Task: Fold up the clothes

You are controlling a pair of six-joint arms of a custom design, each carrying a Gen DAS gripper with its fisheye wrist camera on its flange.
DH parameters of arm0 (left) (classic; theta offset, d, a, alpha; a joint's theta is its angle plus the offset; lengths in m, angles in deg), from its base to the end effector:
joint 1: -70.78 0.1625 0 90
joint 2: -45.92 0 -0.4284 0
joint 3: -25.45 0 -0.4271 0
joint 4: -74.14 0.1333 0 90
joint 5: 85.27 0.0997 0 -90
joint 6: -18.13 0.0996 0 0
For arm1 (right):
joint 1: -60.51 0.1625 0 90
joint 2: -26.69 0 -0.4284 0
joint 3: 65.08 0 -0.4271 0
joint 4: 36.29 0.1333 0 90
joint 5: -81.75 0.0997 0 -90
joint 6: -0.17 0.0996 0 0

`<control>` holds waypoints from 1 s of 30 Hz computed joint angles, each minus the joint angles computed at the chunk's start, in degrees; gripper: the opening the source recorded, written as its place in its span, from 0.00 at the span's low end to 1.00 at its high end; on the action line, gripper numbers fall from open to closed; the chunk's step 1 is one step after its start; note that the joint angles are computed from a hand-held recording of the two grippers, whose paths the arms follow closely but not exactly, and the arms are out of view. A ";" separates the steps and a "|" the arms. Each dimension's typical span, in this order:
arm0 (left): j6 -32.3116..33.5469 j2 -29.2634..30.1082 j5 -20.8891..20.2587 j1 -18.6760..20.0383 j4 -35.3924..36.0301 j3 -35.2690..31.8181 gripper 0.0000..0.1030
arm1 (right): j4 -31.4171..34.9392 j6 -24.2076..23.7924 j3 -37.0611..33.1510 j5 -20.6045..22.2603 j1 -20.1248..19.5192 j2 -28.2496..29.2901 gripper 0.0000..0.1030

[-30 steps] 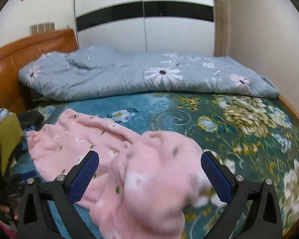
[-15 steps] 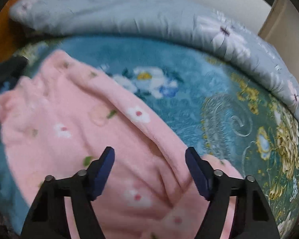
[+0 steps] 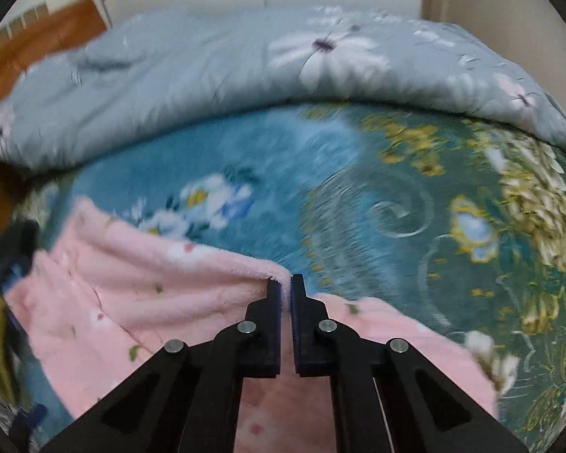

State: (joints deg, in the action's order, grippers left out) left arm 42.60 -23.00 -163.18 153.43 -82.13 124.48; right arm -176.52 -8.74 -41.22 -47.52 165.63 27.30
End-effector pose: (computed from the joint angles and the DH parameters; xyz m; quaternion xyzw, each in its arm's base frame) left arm 0.0683 -0.6758 0.3282 0.2277 0.9181 -0.2903 0.1449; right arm 0.3131 -0.8895 -0.0451 0.1179 -0.9136 0.2274 0.3157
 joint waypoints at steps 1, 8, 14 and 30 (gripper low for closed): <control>0.37 0.77 -2.21 -0.82 0.97 -0.42 0.67 | -2.77 -0.62 3.52 -0.27 0.14 -2.21 0.04; 3.81 11.31 -7.46 -6.77 6.21 -7.20 0.67 | -18.91 -2.88 22.85 -0.56 0.45 -14.96 0.03; 0.67 19.73 -11.20 -8.33 14.54 -16.96 0.67 | -29.42 -6.28 35.11 -1.68 -0.49 -23.00 0.03; 10.40 19.40 -1.82 -14.96 -4.66 -21.98 0.11 | -50.27 -6.51 44.33 -2.77 -2.52 -32.55 0.00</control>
State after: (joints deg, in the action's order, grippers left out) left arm 52.99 -3.61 -165.00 138.46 -86.79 102.50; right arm -226.79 -15.25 3.11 -50.29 163.11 -5.24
